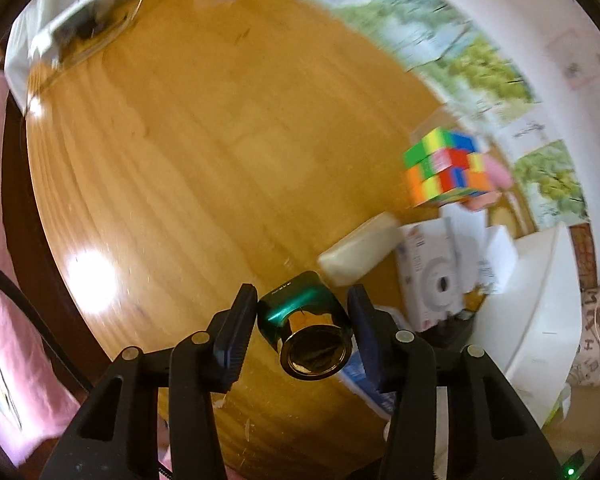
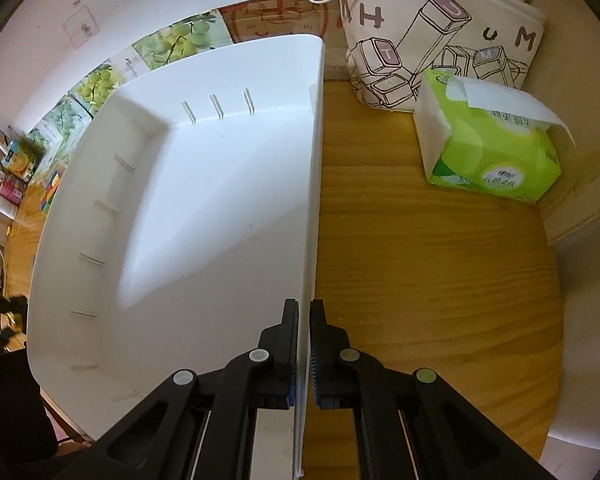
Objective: Organize rigid objects
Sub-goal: 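Lift the green jar with the left tool and carry it over the tray, then open the left tool to drop the jar into the tray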
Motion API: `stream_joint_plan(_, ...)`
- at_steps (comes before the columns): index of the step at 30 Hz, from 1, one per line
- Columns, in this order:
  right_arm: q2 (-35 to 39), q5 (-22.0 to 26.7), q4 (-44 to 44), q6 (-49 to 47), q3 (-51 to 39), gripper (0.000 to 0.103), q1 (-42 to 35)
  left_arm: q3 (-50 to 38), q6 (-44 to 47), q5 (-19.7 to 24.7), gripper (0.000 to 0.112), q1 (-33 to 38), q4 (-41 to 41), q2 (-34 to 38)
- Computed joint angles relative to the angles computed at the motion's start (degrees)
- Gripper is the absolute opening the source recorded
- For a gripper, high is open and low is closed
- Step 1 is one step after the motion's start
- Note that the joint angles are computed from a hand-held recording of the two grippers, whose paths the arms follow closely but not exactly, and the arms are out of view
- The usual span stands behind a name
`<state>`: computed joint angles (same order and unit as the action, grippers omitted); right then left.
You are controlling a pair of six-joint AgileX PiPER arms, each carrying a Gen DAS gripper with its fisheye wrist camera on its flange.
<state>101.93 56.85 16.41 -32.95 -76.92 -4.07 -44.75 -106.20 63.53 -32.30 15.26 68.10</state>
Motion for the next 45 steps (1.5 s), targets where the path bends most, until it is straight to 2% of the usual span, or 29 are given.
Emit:
stream_joint_plan(3,-0.2,-1.0,-0.9,1.4,0.4,0.005,1.5,-2.2,-1.8,1.6,0.05,-4.7,5.9,0.0)
stream_joint_plan(7,-1.0,-1.7,-1.0,1.3,1.4,0.005,1.9,-5.0,-0.5,0.1,0.05,-8.3,13.4,1.6)
stream_joint_plan(10,-1.0,-1.5,-0.5,1.0,1.5,0.005,1.5,-7.9,0.8,-3.5,0.051,-11.3,19.0,4.7)
stream_joint_plan(12,-1.1,-1.5,-0.4,1.0,1.6,0.005,1.5,-10.1,3.9,-7.4,0.051,-12.0,21.5,6.7)
stream_joint_plan(15,-1.2,-1.6,-0.6,1.1,1.7,0.005,1.7,-14.5,9.6,-10.0,0.051,-13.9,23.7,10.2)
stream_joint_plan(20,-1.2,-1.4,-0.6,1.0,1.5,0.005,1.8,-23.6,23.9,-13.7,0.051,-13.9,19.3,17.9)
stream_joint_plan(23,-1.0,-1.1,-0.7,1.2,1.3,0.005,1.9,-28.5,32.8,-16.0,0.044,-13.1,13.9,22.7)
stream_joint_plan(25,-0.8,-0.7,-0.6,1.1,0.9,0.006,1.9,-30.8,39.0,-18.0,0.031,-12.6,9.5,25.4)
stream_joint_plan(29,-0.5,-0.4,-0.5,0.9,0.5,0.006,1.9,-35.7,48.5,-18.5,0.031,-12.7,2.0,30.3)
stream_joint_plan(35,-0.3,-0.1,-0.7,1.2,0.2,0.006,2.2,-36.7,46.4,-16.7,0.031,-14.2,3.9,30.6)
stream_joint_plan(42,-0.2,0.2,-1.2,1.6,-0.3,0.006,2.6,-31.5,37.1,-15.1,0.032,-11.8,5.1,25.9)
stream_joint_plan(45,-0.2,0.1,-1.4,1.7,-0.2,0.006,2.7,-28.2,32.6,-14.9,0.037,-10.8,5.1,23.1)
